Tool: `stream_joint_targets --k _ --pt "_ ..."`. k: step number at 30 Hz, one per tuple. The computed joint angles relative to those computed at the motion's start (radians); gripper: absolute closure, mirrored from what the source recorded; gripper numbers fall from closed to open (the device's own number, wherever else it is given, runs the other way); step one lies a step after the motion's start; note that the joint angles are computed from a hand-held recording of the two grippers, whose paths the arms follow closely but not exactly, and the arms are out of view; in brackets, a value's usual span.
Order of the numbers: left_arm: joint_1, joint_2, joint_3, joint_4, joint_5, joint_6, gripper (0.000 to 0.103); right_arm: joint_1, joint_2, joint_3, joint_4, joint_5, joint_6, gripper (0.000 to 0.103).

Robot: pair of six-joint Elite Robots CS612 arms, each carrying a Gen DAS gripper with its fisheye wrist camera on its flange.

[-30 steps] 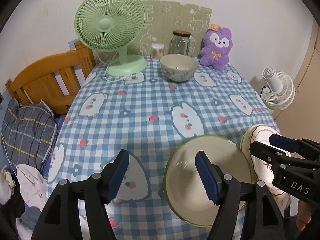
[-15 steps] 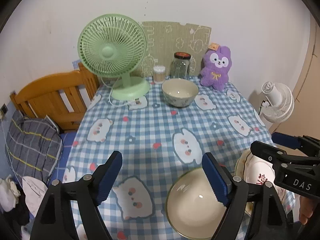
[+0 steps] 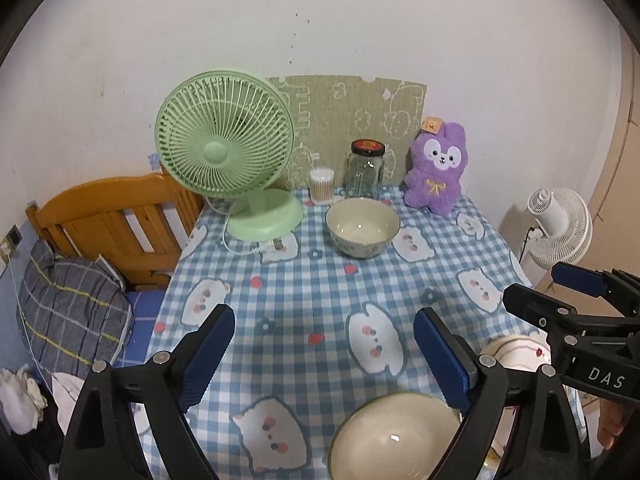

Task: Organize plates and bowls
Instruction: 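Raise both grippers away from the nested bowls, then move both grippers toward the last beige bowl by the jar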

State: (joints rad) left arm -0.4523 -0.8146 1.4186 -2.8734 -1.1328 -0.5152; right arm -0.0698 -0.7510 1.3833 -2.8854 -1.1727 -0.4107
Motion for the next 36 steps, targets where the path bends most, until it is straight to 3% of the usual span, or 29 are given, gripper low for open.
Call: stream_joint_targets --k 19,36 --pt "0.026 0.088 -0.160 0.039 0.009 0.035 0.007 0.009 0.082 -0.168 0.042 0.015 0.060 0.020" --pt "0.055 0.200 -0.355 0.159 0.009 0.006 0.007 0.033 0.189 -0.353 0.069 -0.041 0.076 0.020"
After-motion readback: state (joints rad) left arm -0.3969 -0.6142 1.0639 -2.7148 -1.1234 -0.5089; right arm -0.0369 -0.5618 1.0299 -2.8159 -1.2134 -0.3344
